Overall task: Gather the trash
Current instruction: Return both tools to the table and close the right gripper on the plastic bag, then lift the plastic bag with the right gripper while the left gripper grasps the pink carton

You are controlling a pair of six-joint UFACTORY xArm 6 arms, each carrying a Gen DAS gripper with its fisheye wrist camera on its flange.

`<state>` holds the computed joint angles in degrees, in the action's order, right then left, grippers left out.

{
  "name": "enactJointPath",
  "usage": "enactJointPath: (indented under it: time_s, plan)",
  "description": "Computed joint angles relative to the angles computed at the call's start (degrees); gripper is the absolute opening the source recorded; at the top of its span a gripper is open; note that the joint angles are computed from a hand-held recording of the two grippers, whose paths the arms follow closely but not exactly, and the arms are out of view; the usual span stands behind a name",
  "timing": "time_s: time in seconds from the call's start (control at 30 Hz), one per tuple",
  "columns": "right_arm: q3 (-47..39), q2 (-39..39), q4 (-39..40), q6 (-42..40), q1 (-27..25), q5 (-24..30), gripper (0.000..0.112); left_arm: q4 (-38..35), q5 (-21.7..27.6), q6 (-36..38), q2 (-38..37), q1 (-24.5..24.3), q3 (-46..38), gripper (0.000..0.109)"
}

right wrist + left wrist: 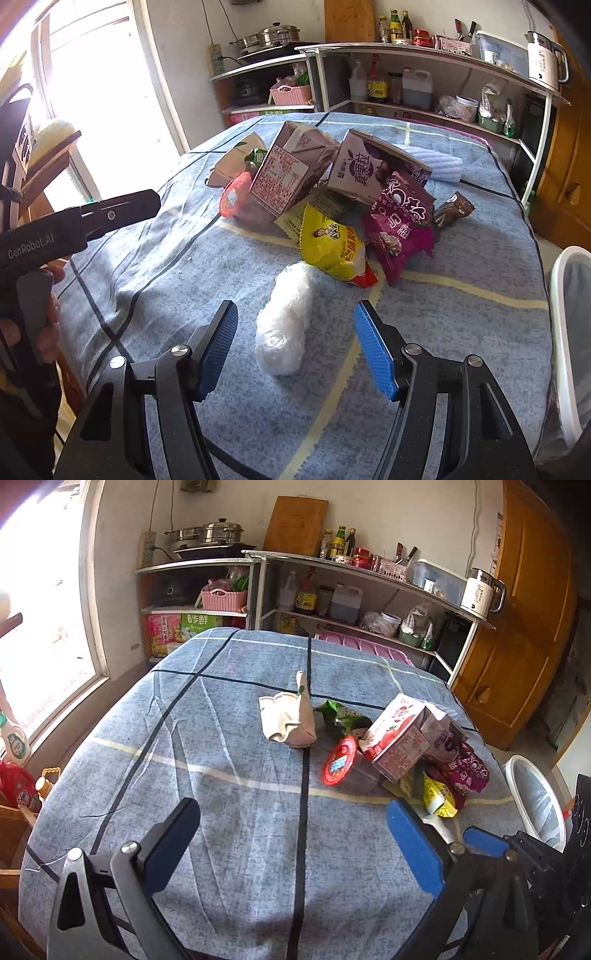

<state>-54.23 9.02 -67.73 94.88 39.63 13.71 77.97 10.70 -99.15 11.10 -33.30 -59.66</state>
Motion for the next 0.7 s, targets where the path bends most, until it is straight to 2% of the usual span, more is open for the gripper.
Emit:
enactJointPath:
  time_s: [0.1, 0.17, 0.23, 0.37, 0.5, 0.6, 0.67, 0.7]
  plan:
    - [-0.23, 0.87, 3.01, -2.33, -0.19, -0.22, 0.064, -4.21, -2.41, 3.51, 1.26, 1.41, -0.13, 0.098]
    - [-0.3, 1.21, 4.17, -2.86, -0.02, 0.54, 0.048, -7.32, -4.2, 6.72, 2.39, 2.14, -0.38, 0.091]
    - [-0.47, 1.04, 3.98, -2.56, 0.16, 2.08, 0.04, -8.71, -6.31, 7.8, 3.48, 2.91, -0.83, 0.087]
    - [-0.1, 0.62, 3.44, -1.89, 0.09, 2.72, 0.03, -16.7, -8.44, 15.01, 5.61, 3.18, -1.79, 0.079]
    - [-0.11, 0.49, 2.63, -0.9, 0.08, 3.29, 0.028, -21.57, -10.78, 19.99, 7.27, 2.96, -2.9, 0.075]
    - [0.11, 0.25, 1.97, -0.03, 0.04, 3.19, 0.028, -28.79, -12.7, 26.9, 8.0, 2.23, -2.99, 0.075]
    - [0.69, -0.36, 0.54, 1.65, -0.12, 2.76, 0.027, -29.38, -13.53, 28.3, 8.49, 1.77, -3.87, 0.075]
    - [1.02, -0.73, -0.2, 2.52, -0.17, 2.68, 0.027, -32.28, -14.14, 31.63, 8.56, 1.31, -3.8, 0.075]
